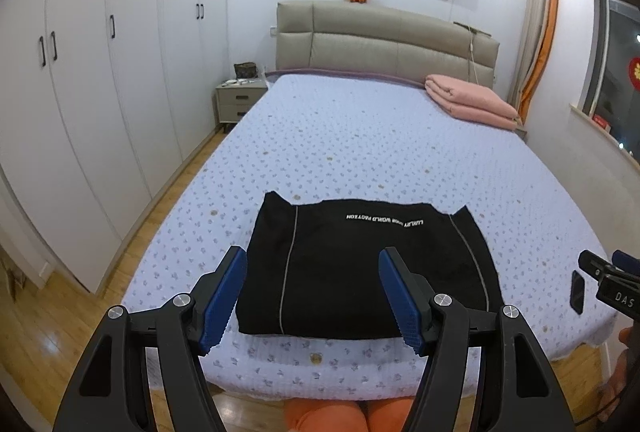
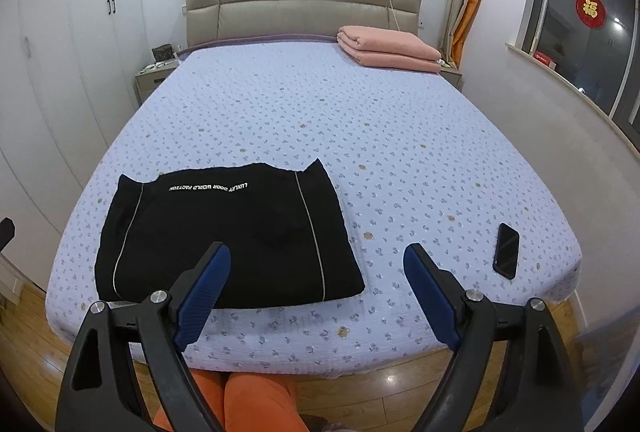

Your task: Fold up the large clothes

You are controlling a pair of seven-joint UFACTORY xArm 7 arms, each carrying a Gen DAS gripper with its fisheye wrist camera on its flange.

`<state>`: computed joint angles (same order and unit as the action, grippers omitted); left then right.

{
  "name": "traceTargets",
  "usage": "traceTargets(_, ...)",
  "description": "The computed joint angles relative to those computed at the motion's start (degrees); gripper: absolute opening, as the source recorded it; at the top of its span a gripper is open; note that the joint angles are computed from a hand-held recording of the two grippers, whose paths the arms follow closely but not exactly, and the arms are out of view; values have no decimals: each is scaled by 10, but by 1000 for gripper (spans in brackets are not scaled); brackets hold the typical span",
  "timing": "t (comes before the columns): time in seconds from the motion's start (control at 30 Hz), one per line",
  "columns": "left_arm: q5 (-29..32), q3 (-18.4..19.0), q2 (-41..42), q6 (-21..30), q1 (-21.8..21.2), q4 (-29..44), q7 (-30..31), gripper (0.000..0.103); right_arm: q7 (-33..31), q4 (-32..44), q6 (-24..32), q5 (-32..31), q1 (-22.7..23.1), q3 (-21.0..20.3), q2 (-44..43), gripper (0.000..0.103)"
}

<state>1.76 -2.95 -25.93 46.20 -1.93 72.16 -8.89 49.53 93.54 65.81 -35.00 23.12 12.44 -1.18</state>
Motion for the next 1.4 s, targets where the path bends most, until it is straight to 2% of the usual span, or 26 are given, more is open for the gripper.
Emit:
traceTargets(0.4,10,-6,13,-5,-4,-3,-2,70,-6,-32,-16,21,-10,-8,-8,89)
traceTargets(0.73,15,-12,-3,-1,-7,-11,-9,70,-2,-56,-26,24,-20,4,-29,89)
traceTargets(0.9,40,-23,-12,-2,6,-16,-26,70,1,-63,-30,28,-23,7,-36,89)
traceTargets(1.4,34,-16,-20,6,3,-16,-27,70,2,-63,-32,26,-23,13,-37,89)
